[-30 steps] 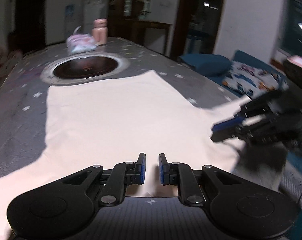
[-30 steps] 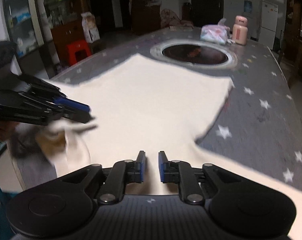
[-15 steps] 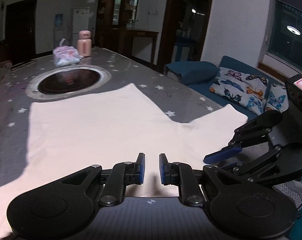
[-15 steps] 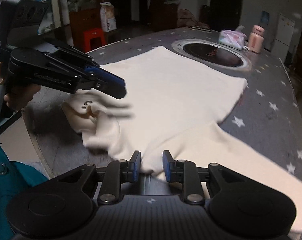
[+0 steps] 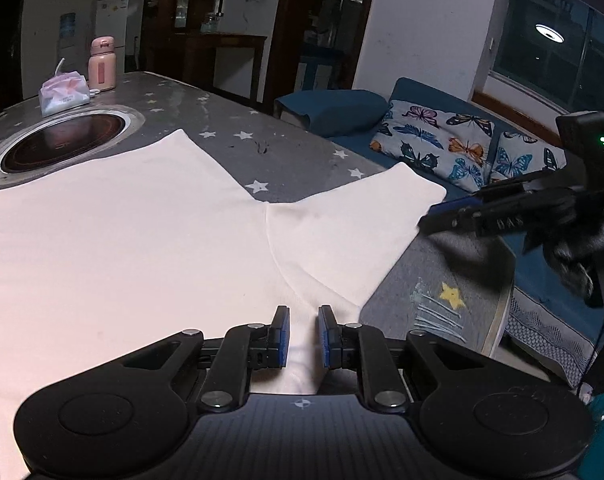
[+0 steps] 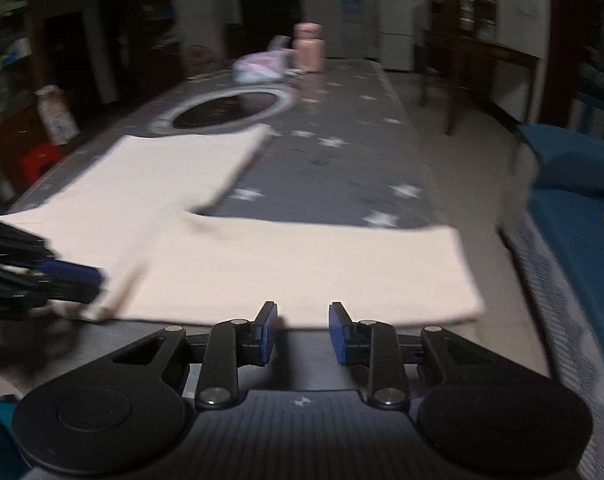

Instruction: Fold clothes

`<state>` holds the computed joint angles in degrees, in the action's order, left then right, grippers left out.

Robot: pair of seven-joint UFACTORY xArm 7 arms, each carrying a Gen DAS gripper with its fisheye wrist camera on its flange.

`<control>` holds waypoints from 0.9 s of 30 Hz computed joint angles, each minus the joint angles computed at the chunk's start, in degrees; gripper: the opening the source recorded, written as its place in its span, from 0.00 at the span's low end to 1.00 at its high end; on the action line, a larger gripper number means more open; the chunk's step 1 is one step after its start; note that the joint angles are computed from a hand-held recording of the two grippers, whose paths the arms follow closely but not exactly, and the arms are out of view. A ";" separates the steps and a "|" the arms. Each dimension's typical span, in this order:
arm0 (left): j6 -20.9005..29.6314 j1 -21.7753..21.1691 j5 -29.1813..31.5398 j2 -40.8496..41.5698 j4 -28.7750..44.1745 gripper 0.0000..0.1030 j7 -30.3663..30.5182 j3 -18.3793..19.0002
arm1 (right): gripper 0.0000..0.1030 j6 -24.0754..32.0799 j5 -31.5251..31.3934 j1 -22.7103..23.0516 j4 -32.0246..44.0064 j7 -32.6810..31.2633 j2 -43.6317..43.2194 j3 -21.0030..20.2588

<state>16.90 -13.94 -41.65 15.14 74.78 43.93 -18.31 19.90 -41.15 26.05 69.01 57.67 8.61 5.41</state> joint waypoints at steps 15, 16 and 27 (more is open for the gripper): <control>-0.55 -0.53 2.81 -0.15 0.46 0.27 -2.39 0.21 | 0.21 4.23 -11.36 -5.07 -3.72 19.70 -3.00 0.05; -0.47 -0.36 2.56 -0.18 0.42 0.28 -2.05 0.00 | 0.12 4.74 -11.75 -4.92 -3.04 19.69 -2.55 0.12; 0.83 -0.14 -0.40 -0.42 0.25 0.32 1.67 -0.56 | 0.04 7.15 -18.60 -4.46 1.72 21.42 -1.91 -0.13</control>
<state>17.73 -14.08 -42.06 14.72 75.03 45.60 -18.87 27.05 -59.75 21.59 70.73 79.09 6.70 5.28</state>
